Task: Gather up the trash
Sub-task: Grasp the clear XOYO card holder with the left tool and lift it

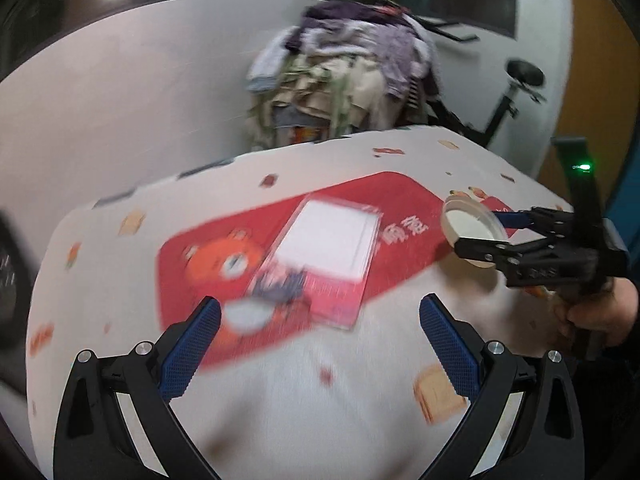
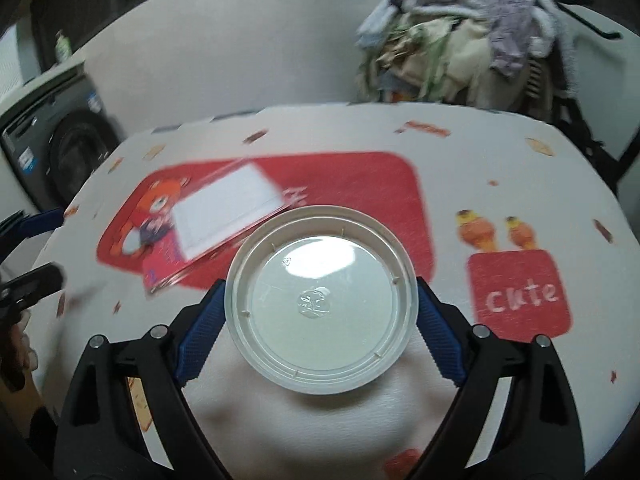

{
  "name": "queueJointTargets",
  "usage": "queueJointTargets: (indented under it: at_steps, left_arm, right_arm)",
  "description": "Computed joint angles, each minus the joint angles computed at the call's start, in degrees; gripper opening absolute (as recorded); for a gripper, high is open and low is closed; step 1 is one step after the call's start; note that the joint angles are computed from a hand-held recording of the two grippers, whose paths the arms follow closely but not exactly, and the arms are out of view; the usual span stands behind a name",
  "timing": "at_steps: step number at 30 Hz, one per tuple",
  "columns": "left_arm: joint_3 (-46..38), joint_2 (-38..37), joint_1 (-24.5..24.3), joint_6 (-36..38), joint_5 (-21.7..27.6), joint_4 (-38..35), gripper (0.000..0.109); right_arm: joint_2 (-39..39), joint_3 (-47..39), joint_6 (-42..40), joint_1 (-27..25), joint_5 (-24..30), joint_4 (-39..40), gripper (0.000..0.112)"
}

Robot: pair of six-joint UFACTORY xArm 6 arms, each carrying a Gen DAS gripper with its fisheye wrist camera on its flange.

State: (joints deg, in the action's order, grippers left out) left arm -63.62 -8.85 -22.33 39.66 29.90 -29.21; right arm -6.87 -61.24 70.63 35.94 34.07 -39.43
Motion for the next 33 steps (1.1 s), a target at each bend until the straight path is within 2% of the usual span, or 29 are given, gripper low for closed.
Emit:
queueJointTargets:
  at_steps: [6, 11, 17, 19, 23, 33]
  left_arm:
    - [-14.4, 13.5, -2.9, 5.1, 4.3, 3.6, 0.097]
    - [-25.2, 23.1, -4.0, -0.8, 8.8, 10.2, 0.097]
    - [-35.9, 31.3, -3.3, -7.5, 14.7, 13.7, 0.097]
    - [-37.5, 32.6, -2.9, -8.2, 15.9, 13.7, 0.097]
    - [-38.7, 33.3, -1.5, -6.2, 17.4, 5.5, 0.097]
    - [-37.2, 32.9, -3.2, -4.7, 16.4, 9.5, 0.097]
  right_arm:
    - [-2.9, 3.8, 8.9, -2.2, -2.2, -2.2, 0.088]
    - [-3.8, 5.5, 8.6, -3.4, -4.8, -0.7, 0.088]
    - [-4.0, 6.6, 8.5, -4.3, -7.5, 0.5, 0.088]
    - [-3.9, 6.8, 8.2, -4.4, -7.9, 0.8, 0.088]
    - [-4.0, 7.0, 8.1, -4.4, -8.7, 0.7, 0.088]
    - [-3.8, 6.9, 7.9, -4.4, -8.9, 0.9, 0.088]
